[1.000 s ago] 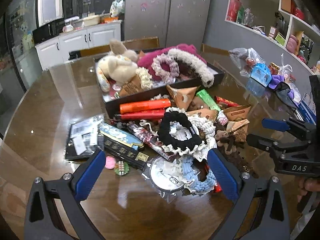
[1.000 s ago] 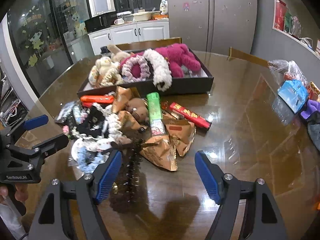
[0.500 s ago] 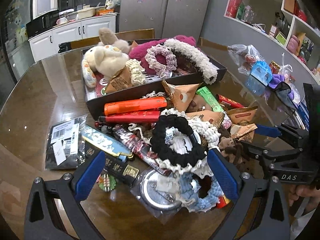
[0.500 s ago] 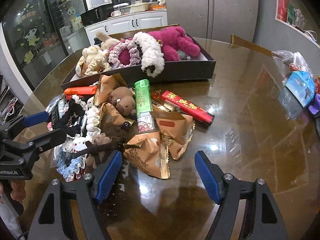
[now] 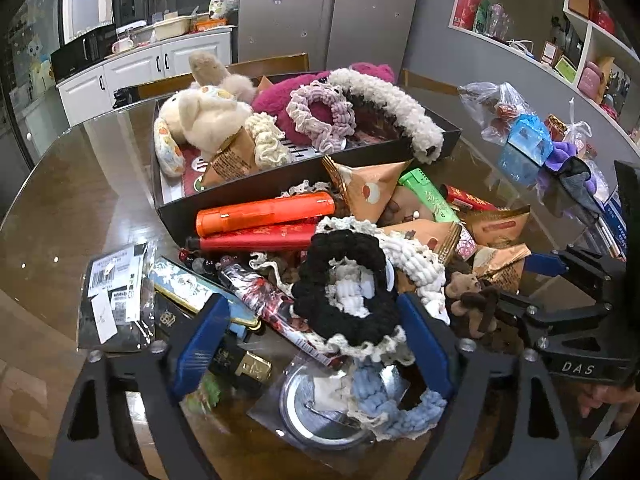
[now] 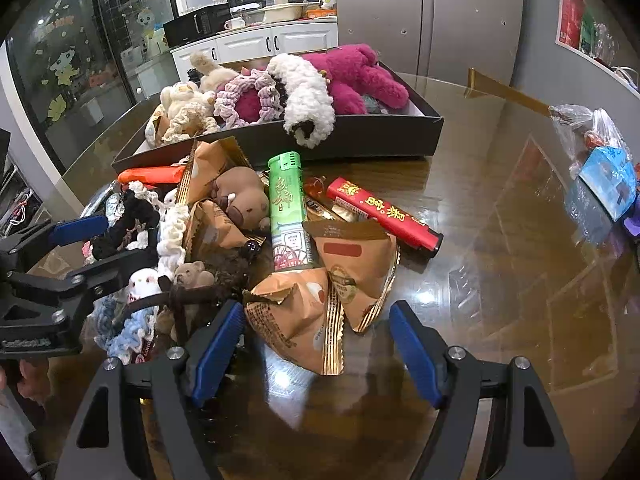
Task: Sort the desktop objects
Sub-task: 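Grasp the black lace-trimmed scrunchie with left tool while right tool grasps a brown snack bag, then lift and carry the black scrunchie and brown snack bag over the box with both tools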
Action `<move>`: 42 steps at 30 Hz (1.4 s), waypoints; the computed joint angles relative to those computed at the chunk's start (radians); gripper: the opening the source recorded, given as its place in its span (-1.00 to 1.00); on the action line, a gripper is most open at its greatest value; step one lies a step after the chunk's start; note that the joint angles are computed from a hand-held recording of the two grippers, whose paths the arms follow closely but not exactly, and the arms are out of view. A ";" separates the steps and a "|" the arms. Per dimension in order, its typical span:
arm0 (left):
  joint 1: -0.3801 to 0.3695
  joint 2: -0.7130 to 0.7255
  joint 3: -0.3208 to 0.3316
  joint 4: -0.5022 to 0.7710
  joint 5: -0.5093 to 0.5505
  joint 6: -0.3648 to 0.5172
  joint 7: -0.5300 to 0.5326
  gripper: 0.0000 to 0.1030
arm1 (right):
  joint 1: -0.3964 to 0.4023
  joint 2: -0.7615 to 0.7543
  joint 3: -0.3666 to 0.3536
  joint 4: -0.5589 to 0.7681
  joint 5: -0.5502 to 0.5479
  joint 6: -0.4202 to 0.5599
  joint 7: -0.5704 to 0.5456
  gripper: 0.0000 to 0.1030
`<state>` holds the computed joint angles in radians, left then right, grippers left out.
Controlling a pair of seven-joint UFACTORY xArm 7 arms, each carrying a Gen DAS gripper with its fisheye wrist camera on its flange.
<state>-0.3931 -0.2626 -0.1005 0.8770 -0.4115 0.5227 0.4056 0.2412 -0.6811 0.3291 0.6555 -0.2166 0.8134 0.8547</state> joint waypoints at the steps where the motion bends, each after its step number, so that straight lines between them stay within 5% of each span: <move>1: 0.003 -0.002 -0.003 -0.002 0.007 -0.007 -0.006 0.47 | 0.003 -0.002 -0.002 -0.002 0.000 -0.004 -0.003 0.26; 6: 0.003 -0.010 0.019 -0.002 -0.016 -0.001 -0.008 -0.15 | 0.005 -0.010 -0.015 -0.004 0.021 -0.012 0.002 -0.06; 10: 0.004 -0.014 0.038 0.002 -0.065 0.023 0.026 -0.27 | 0.003 -0.016 -0.018 -0.003 0.037 -0.006 0.010 -0.39; 19: 0.006 -0.063 0.046 -0.025 -0.092 0.024 0.062 -0.69 | 0.010 -0.050 -0.013 -0.009 0.059 0.010 0.029 -0.46; 42: 0.007 -0.217 0.095 -0.073 -0.092 0.035 0.059 -0.81 | 0.019 -0.109 0.028 0.053 0.057 0.036 0.031 -0.46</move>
<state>-0.3859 -0.4792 -0.0055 0.8039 -0.5034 0.5577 0.4646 0.2603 -0.7896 0.3574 0.7084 -0.1591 0.8492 0.8854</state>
